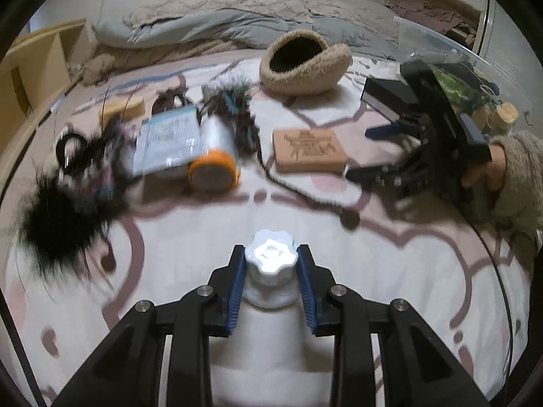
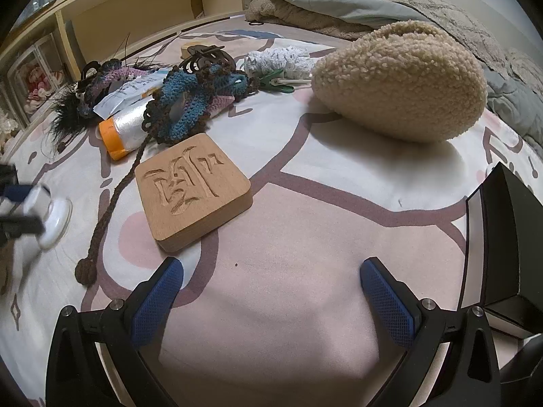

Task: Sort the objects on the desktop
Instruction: 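Close the left tool on the white suction cup and lift it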

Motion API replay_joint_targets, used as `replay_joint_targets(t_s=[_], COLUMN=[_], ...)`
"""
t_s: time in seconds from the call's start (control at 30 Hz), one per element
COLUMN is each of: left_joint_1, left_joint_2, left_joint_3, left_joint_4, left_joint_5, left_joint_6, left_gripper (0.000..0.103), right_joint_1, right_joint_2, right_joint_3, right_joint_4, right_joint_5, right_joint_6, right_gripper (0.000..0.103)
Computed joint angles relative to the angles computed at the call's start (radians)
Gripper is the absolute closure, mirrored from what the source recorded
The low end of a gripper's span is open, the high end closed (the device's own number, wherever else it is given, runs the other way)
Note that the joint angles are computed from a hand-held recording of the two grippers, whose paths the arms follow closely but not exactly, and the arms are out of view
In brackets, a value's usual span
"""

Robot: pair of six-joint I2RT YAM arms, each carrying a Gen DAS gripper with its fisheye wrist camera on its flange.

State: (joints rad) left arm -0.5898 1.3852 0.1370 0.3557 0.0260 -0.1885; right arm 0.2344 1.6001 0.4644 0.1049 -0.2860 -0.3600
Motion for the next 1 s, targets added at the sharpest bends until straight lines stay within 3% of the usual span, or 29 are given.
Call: replay_joint_targets(t_s=[0.23,0.33,0.4,0.47,0.63,0.77,0.9,1.0], left_joint_1=[-0.046,-0.077,-0.076,-0.080,-0.076,-0.047,-0.017,-0.040], left_joint_2=[0.038,0.070,0.111,0.160,0.194,0.210,0.217,0.231], left_joint_3=[-0.070,-0.087,-0.088,-0.075,-0.077,-0.076,-0.068,-0.053], left_joint_4=[0.160,0.216,0.250,0.266,0.297,0.310,0.308,0.288], left_joint_5=[-0.054,-0.088,-0.085,-0.089,-0.078,-0.041,0.027,0.006], left_joint_6=[-0.031,-0.038,-0.041,-0.049,-0.046,-0.041,-0.045,-0.047], left_gripper=[0.072,0.063,0.050,0.042,0.039,0.038,0.025,0.022], right_joint_1=[-0.018,0.005,0.027,0.061,0.142,0.100,0.044,0.004], right_joint_2=[-0.012,-0.046,-0.094,-0.116,-0.021,0.037,0.084,0.107], right_joint_3=[0.011,0.050,0.047,0.048,0.113,0.162,0.224,0.265], right_joint_4=[-0.034,-0.154,-0.193,-0.197,-0.181,-0.174,-0.183,-0.211], right_joint_5=[-0.032,-0.003,-0.017,-0.006,0.112,0.107,0.130,0.125], right_joint_6=[-0.013,-0.060,-0.089,-0.084,-0.032,0.004,0.073,0.097], right_gripper=[0.000,0.000,0.000,0.000,0.000,0.000,0.000,0.000])
